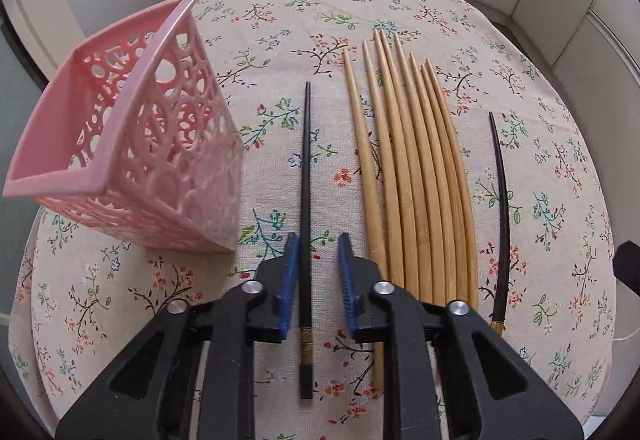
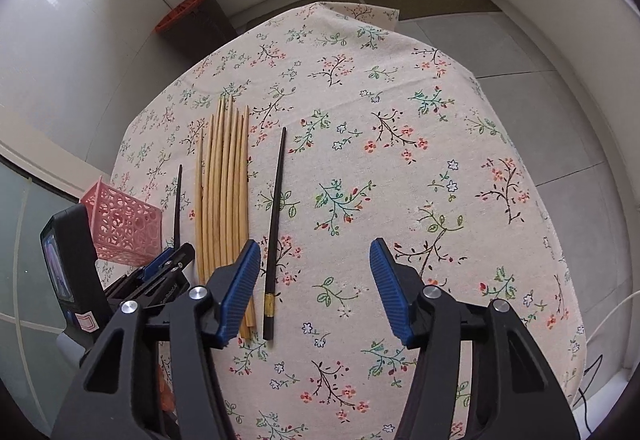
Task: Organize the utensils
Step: 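Move the left tool down over the black chopstick beside the pink basket, then close the left tool on its black chopstick while the right tool grasps the other black chopstick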
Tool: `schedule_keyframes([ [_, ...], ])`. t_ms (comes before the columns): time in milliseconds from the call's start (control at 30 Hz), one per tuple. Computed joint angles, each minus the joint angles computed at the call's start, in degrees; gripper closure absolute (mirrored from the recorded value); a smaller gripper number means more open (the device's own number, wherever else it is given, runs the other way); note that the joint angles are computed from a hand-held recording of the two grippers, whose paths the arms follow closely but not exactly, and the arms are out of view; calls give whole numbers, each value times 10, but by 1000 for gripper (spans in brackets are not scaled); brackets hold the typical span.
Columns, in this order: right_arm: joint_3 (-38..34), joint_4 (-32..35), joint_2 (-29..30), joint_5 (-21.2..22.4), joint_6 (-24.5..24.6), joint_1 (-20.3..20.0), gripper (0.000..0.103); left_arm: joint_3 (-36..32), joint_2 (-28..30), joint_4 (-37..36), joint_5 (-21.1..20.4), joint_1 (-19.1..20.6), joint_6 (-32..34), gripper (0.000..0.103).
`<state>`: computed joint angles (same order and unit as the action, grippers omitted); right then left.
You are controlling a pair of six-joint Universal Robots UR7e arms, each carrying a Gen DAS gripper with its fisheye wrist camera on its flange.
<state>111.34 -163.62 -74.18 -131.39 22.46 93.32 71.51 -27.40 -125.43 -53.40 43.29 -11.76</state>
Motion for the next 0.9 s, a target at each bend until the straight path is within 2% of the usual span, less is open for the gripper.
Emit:
schedule_keyframes([
  [133,-36,55,23,15,2,-19,52,-7,-5,21,-64,5,-17,98],
  [200,-56,77,34,34,2,-32,59,5,-13,15,-72,4,-21,98],
  [333,-94,104,62,40,-16,-40,63,16,-21,20,-68,4,-26,95],
  [467,-119,125,83,41,-27,-42,73,-1,-9,18,-48,2,-5,94],
  [667,-140,120,103,39,-51,-39,79,-33,11,25,-59,11,-13,94],
  [800,-155,122,124,-5,-66,-31,91,-49,27,22,-44,9,1,94],
  [900,-153,113,125,-5,-66,-31,94,-73,47,20,-33,8,11,94],
])
